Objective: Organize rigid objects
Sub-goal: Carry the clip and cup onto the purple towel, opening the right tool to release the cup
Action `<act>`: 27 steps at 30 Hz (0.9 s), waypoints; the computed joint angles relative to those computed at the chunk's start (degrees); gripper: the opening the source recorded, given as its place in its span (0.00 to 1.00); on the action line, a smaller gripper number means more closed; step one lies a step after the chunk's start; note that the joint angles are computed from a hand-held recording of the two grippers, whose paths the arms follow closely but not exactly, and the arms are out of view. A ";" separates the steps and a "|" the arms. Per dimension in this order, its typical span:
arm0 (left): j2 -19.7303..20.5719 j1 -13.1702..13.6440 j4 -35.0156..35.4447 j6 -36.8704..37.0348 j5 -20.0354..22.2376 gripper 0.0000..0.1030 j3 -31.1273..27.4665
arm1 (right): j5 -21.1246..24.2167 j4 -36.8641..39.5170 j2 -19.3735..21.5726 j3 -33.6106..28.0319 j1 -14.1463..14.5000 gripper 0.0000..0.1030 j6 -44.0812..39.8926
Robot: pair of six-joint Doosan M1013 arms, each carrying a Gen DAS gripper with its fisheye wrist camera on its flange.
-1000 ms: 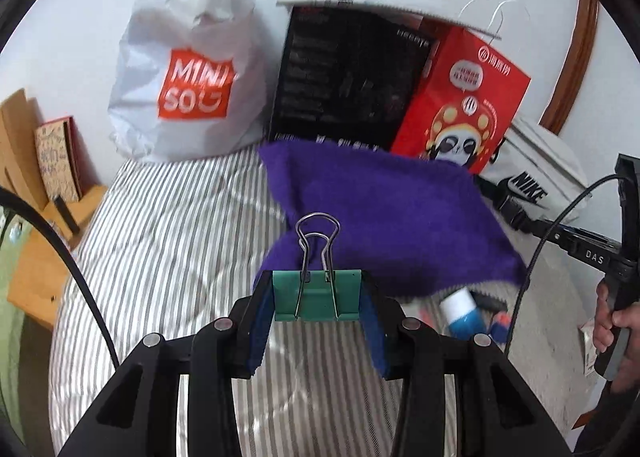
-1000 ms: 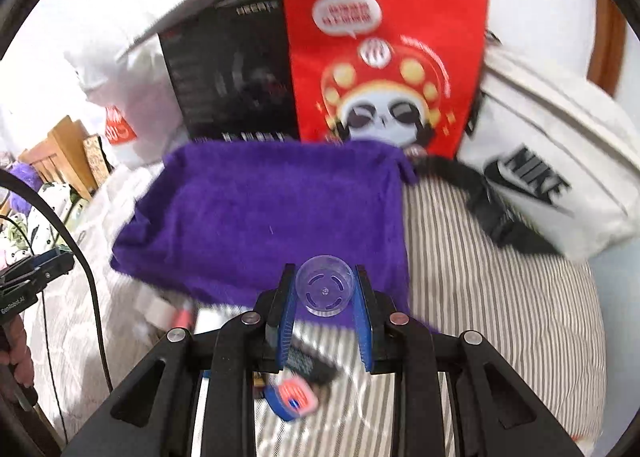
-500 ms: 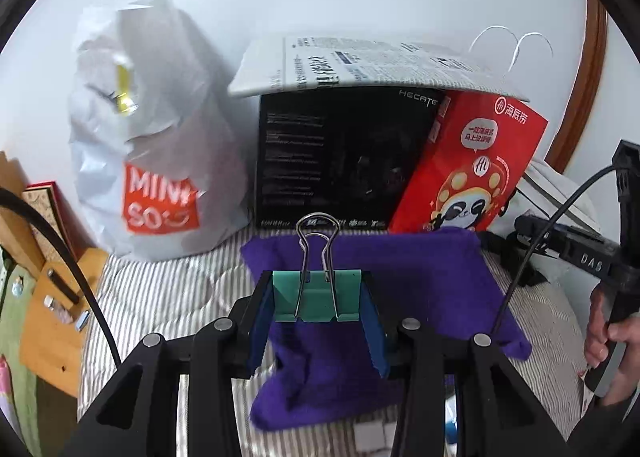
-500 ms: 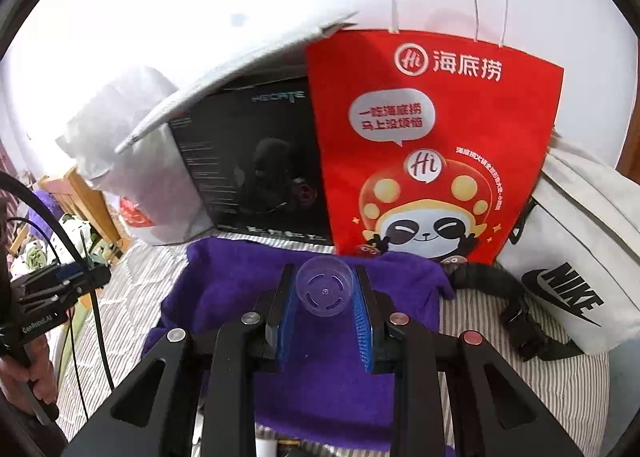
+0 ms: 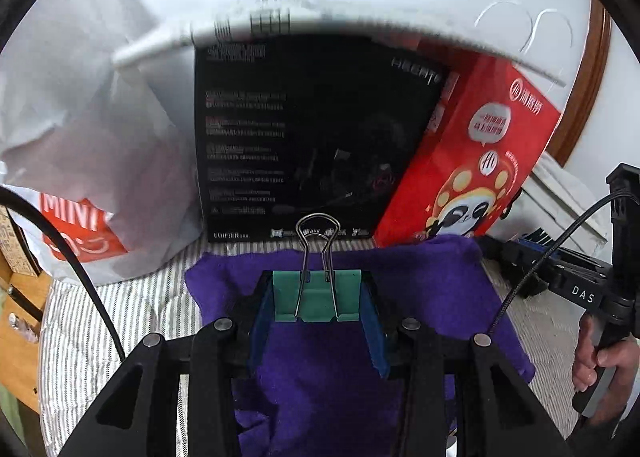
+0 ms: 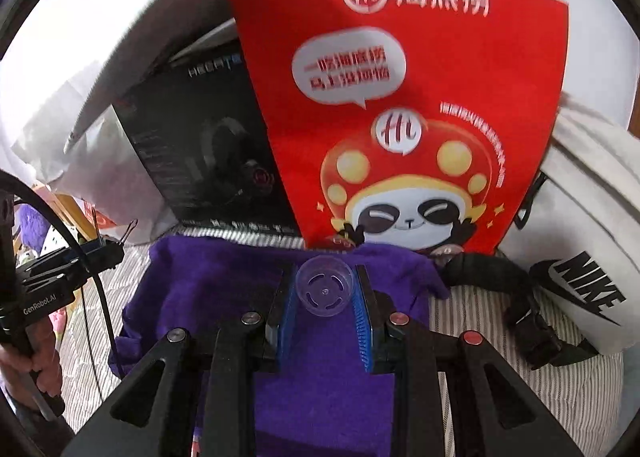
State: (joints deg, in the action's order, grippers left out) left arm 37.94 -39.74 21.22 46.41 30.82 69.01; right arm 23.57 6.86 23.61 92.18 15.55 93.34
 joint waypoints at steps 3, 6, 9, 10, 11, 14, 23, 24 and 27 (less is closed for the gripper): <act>0.43 0.10 0.87 -0.30 0.94 0.38 -0.33 | 1.13 -0.36 0.98 -0.63 -0.13 0.26 -0.01; 0.86 0.68 -0.79 0.43 0.86 0.38 -0.42 | 2.53 1.04 2.63 -1.57 -0.34 0.26 -1.64; 1.26 1.07 -1.35 0.71 0.91 0.38 -0.42 | 2.08 -0.27 4.40 -2.23 -0.44 0.26 0.32; 1.34 1.23 -1.71 0.93 0.86 0.38 -0.37 | 2.20 -2.23 5.06 -2.53 -0.33 0.26 2.21; 1.40 1.33 -1.94 1.09 0.83 0.38 -0.31 | 2.68 -3.93 5.68 -2.86 -0.24 0.26 3.68; 1.71 1.53 -1.36 0.80 1.40 0.38 -0.44 | 4.67 -5.70 7.17 -3.83 -0.23 0.26 5.43; 3.14 2.19 -4.99 4.38 2.73 0.38 -1.46 | 7.30 -12.47 9.35 -5.56 0.30 0.26 12.21; 3.35 2.26 -5.66 4.89 2.92 0.38 -1.62 | 7.67 -12.21 9.57 -5.74 0.38 0.26 11.89; 3.95 2.46 -7.49 6.13 3.33 0.38 -2.07 | 7.94 -12.62 10.12 -6.04 0.52 0.26 11.82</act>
State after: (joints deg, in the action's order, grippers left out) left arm 41.89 -37.28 13.73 52.54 34.15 66.94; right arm 31.50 -5.76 33.73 86.14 16.08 105.16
